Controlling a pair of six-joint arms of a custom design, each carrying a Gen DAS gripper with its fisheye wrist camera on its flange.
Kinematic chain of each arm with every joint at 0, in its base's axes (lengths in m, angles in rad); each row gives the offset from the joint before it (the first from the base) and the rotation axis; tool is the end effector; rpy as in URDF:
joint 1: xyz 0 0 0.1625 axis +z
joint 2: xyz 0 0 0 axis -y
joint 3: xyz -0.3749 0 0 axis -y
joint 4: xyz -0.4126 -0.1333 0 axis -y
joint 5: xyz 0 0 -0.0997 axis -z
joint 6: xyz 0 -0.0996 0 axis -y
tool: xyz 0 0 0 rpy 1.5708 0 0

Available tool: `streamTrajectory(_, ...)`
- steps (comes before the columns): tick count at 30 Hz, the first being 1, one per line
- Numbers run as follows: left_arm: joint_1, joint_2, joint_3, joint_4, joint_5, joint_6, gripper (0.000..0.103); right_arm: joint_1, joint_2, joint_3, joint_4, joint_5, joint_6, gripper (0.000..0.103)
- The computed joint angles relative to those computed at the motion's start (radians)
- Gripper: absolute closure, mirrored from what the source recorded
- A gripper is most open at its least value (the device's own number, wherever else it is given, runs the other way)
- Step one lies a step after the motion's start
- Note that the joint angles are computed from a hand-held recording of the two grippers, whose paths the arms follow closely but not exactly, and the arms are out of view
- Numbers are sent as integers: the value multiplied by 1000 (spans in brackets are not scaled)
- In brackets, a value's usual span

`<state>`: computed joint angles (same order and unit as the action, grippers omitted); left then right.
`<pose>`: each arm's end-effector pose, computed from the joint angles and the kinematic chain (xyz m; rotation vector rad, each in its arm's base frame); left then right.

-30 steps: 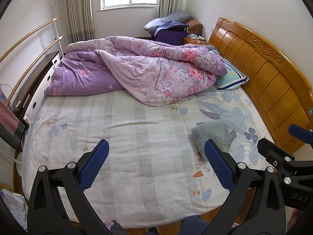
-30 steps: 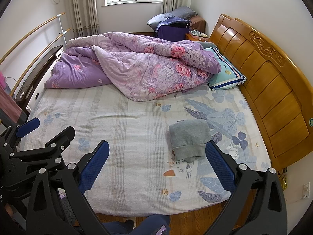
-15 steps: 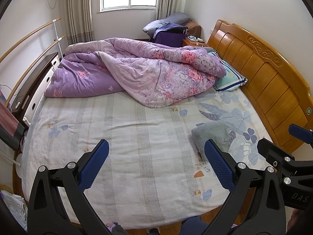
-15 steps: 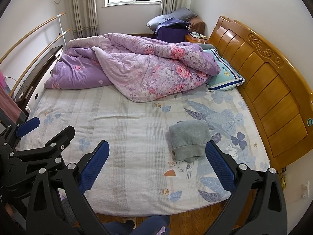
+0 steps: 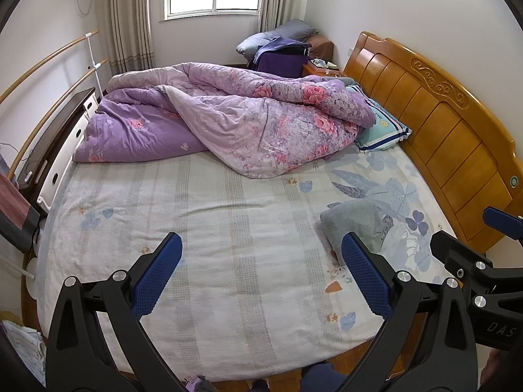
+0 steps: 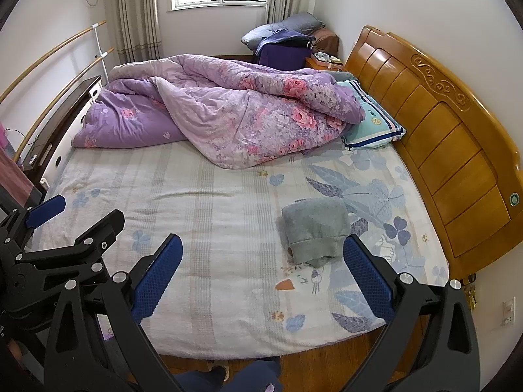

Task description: Fold large clothes

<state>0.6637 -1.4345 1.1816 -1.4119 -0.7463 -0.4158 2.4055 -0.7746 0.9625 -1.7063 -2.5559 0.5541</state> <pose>-0.3108 -0.5051 0.5792 0.5452 2.3812 -0.7467 0.6044 -0.4797 0.2874 0.3462 -2.2248 0.7278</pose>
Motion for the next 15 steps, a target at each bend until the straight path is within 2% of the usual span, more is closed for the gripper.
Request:
streamTrajectory(8,1,4,-16,17,1,-2,5,2,-13,20,-6,8,-5,8)
streamTrajectory(15,29,36,-54,83,-23,-90,5,-27,-20,35,-61,68,-112,8)
